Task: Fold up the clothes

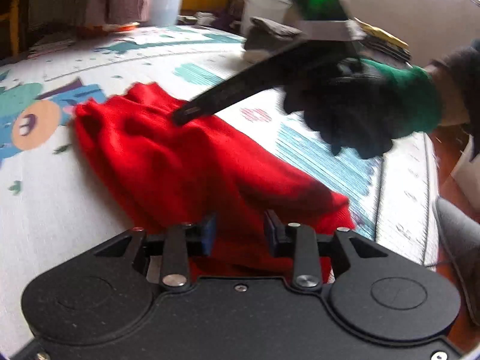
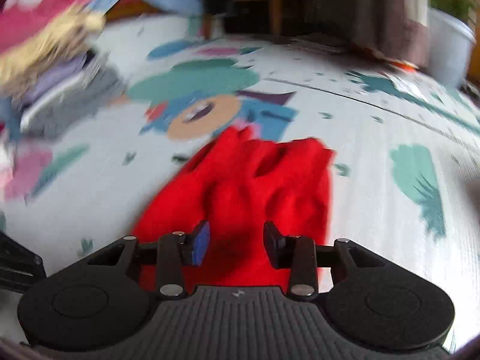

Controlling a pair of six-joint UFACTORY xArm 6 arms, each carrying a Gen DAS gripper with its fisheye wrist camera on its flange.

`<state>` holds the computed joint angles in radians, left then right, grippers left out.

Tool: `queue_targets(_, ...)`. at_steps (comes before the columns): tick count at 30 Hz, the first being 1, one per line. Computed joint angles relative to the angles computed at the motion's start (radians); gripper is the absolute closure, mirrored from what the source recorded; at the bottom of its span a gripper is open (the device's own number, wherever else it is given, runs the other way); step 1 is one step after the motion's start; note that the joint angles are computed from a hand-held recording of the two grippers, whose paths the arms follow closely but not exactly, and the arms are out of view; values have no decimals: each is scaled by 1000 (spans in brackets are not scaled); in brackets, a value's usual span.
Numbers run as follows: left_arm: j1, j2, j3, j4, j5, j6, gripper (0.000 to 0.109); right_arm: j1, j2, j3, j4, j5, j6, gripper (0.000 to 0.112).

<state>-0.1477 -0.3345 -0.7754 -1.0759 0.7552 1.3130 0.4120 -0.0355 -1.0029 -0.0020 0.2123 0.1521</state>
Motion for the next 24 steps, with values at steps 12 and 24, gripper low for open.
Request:
queue_targets(12,26,190,-204,-132,-38,-53,77,75,-382,262,-3,212,-202,73)
queue_targets(24,-10,252,-187,-58,-43,-128,77,209,-347,290,-402,321,239,89)
